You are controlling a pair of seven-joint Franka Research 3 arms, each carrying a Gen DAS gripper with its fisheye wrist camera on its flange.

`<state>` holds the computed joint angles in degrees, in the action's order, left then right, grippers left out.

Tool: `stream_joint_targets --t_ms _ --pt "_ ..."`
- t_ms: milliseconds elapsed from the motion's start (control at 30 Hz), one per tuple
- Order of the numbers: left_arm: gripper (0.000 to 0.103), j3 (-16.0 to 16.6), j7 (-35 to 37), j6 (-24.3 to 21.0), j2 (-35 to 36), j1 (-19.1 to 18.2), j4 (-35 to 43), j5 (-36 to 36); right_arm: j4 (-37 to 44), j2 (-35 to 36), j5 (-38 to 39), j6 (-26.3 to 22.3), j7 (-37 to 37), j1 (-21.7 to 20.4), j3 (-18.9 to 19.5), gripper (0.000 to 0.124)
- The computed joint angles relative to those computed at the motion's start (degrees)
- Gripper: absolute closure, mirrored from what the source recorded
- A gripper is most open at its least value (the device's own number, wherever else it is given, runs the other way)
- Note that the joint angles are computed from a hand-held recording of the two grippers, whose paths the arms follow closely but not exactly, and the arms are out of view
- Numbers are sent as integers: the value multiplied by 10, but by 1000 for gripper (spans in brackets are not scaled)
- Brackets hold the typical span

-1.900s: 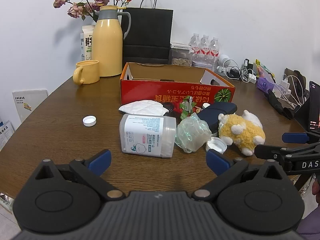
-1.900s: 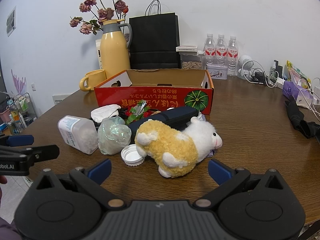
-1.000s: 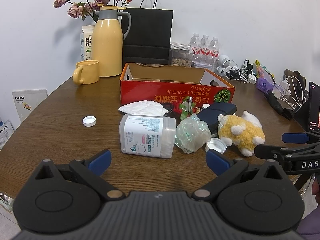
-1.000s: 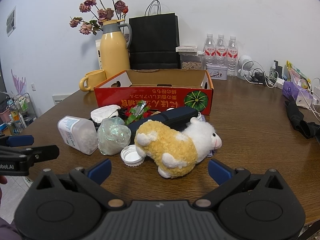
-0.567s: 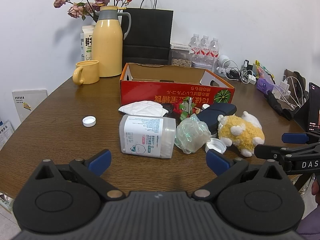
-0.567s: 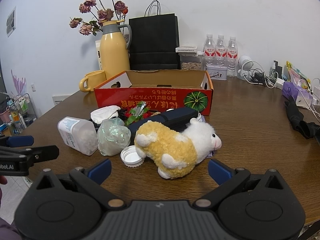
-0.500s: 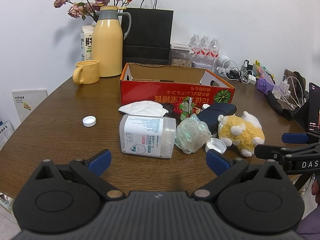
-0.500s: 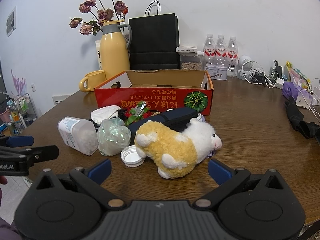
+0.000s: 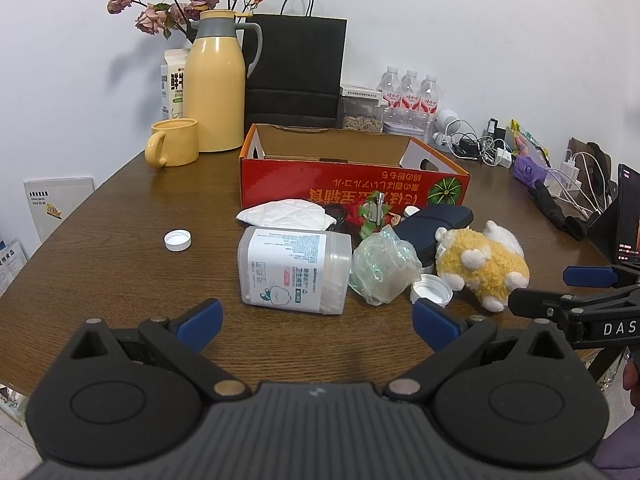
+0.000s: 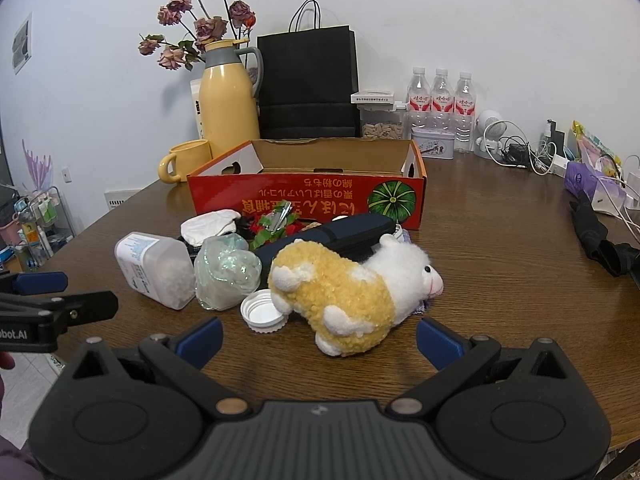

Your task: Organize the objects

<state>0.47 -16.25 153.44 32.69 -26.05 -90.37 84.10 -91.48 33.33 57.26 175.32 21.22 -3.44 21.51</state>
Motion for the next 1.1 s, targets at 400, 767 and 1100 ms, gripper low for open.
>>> stream_joint_targets --t_ms 400,767,1100 --pt "0 7 -23 0 9 0 8 10 21 21 11 23 -37 -22 29 21" --pt "0 19 -41 -7 24 9 31 -3 106 90 -41 21 -12 -18 33 21" --pt "0 23 -57 -26 11 19 16 -11 215 162 -158 -55 -46 13 9 21"
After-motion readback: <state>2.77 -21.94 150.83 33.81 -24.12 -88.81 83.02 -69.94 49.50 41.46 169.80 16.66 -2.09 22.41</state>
